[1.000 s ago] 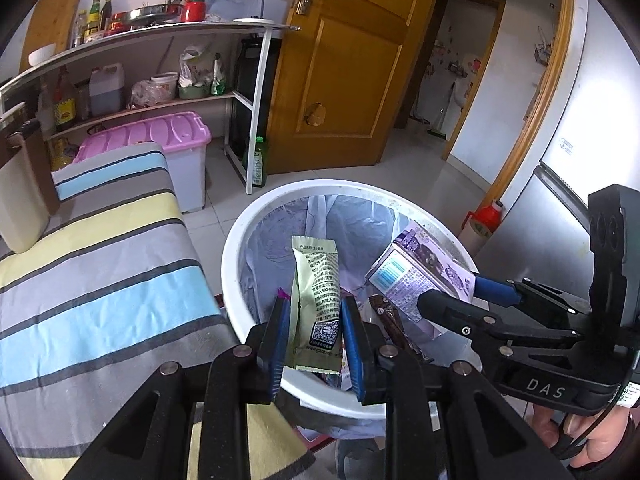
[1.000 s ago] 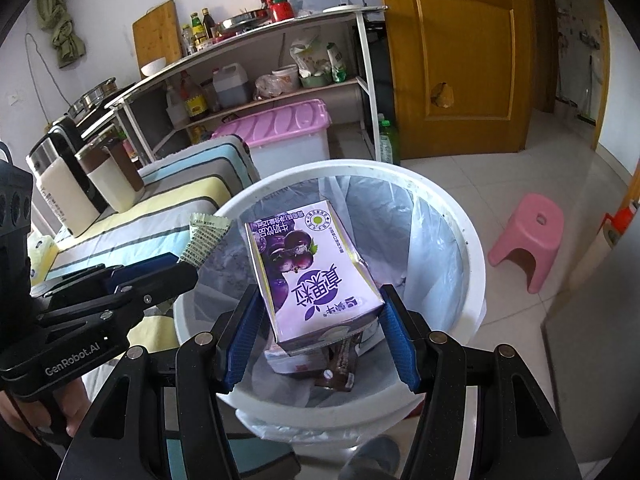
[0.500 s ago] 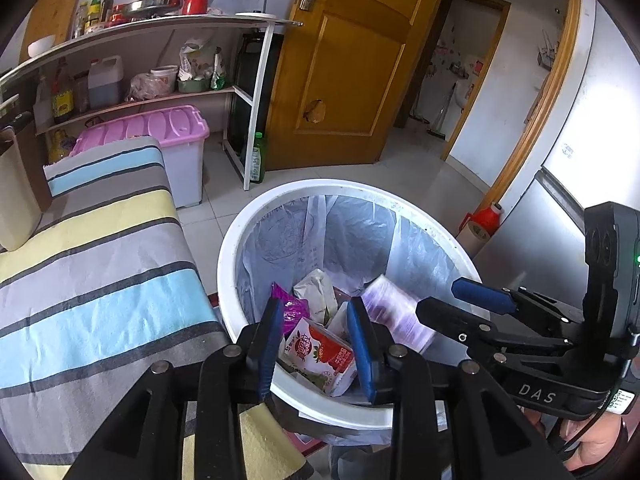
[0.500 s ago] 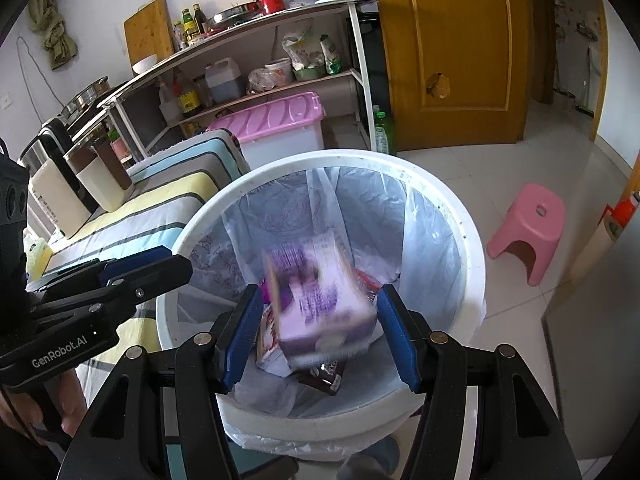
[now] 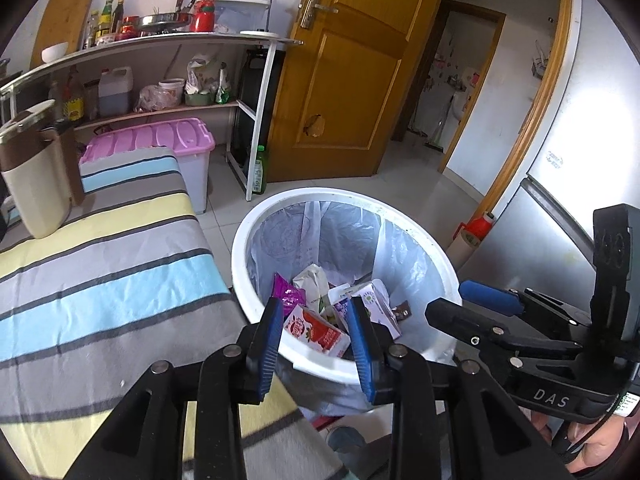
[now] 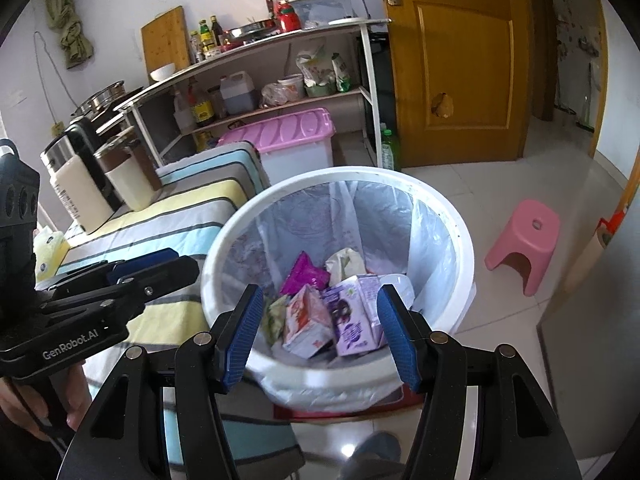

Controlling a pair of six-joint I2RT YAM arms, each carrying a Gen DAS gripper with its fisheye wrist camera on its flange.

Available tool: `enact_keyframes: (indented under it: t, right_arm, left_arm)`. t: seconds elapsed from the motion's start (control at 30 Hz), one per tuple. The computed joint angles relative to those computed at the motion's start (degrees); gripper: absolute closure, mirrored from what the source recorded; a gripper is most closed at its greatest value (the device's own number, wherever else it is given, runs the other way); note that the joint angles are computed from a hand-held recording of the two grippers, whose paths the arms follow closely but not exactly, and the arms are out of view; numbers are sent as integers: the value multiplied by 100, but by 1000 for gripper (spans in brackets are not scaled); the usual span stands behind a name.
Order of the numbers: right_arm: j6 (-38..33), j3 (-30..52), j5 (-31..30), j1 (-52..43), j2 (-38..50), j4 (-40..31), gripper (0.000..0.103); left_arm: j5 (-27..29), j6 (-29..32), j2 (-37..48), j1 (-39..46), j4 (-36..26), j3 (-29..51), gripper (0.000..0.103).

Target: Collect trash

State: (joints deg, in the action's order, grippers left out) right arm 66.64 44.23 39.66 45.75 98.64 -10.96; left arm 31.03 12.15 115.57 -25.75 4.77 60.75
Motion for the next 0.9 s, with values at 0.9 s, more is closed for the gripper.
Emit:
enact_keyframes:
  t: [0.9]
  right_arm:
    - [2128,1771,1038,2101,697,-2789,43]
  left_arm:
    - [437,760,-2383,1230,259,-2471,61]
